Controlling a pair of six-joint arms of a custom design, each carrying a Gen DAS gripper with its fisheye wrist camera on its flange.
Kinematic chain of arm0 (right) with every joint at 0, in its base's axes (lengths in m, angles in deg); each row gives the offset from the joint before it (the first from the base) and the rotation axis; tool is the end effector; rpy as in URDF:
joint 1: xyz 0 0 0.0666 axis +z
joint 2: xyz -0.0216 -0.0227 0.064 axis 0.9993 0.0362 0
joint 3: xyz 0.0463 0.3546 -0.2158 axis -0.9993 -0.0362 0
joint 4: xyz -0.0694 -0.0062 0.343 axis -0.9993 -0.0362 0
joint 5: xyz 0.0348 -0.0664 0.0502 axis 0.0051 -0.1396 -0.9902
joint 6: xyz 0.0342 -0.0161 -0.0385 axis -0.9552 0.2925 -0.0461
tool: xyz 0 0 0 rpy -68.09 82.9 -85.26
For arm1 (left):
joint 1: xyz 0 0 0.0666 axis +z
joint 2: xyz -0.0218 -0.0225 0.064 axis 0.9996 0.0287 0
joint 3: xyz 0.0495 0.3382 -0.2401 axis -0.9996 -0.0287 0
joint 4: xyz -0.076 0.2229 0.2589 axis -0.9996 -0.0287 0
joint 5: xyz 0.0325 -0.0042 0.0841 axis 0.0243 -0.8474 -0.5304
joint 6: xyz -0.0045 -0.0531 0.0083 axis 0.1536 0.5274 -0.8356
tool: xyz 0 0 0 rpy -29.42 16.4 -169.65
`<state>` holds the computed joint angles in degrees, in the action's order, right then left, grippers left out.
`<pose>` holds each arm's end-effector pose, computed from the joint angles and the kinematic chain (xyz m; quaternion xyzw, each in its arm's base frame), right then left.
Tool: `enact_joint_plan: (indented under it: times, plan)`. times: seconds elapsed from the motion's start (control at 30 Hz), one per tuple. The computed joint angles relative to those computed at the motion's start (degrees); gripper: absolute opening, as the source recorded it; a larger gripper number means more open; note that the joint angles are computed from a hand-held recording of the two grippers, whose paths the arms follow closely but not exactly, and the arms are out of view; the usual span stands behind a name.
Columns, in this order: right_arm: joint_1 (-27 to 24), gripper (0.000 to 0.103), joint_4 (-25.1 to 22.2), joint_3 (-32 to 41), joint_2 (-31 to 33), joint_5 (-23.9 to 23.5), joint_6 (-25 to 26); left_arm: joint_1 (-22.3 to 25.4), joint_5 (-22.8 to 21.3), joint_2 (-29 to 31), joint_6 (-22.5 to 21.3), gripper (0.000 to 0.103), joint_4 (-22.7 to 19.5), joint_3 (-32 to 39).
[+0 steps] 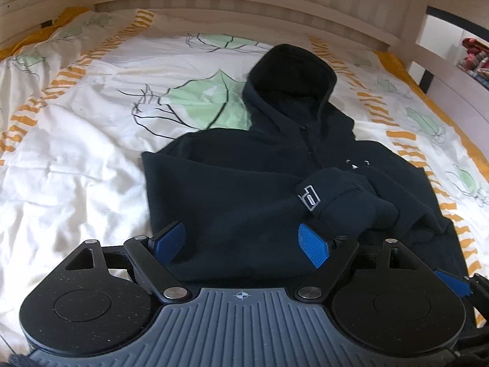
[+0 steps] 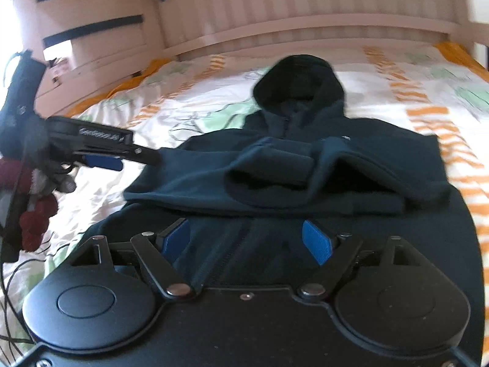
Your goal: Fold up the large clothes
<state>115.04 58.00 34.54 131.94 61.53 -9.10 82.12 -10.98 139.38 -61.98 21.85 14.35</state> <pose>0.4692 0.2461 0.4323 -0.1675 0.8537 0.2220 0.4402 0.5361 -0.0583 0.4897 -0.0522 0.9231 -0.0509 0.3776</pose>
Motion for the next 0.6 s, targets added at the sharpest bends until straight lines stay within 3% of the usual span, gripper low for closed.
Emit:
enact_joint_plan:
  times: [0.2, 0.47, 0.6]
  plan:
    - [-1.7, 0.083, 0.4, -1.1, -0.2, 1.8, -3.5, -1.9, 0.9, 2.3, 2.0, 0.081, -0.4, 2.4]
    - [-3.9, 0.083, 0.6, -2.6, -0.2, 2.1, -6.7, -7.5, -2.0, 6.6, -6.9, 0.081, 1.9, 6.5]
    - [-4.9, 0.083, 0.4, -3.4, -0.5, 1.8, -7.8, -9.5, -6.0, 9.8, -10.9, 0.081, 0.7, 8.6]
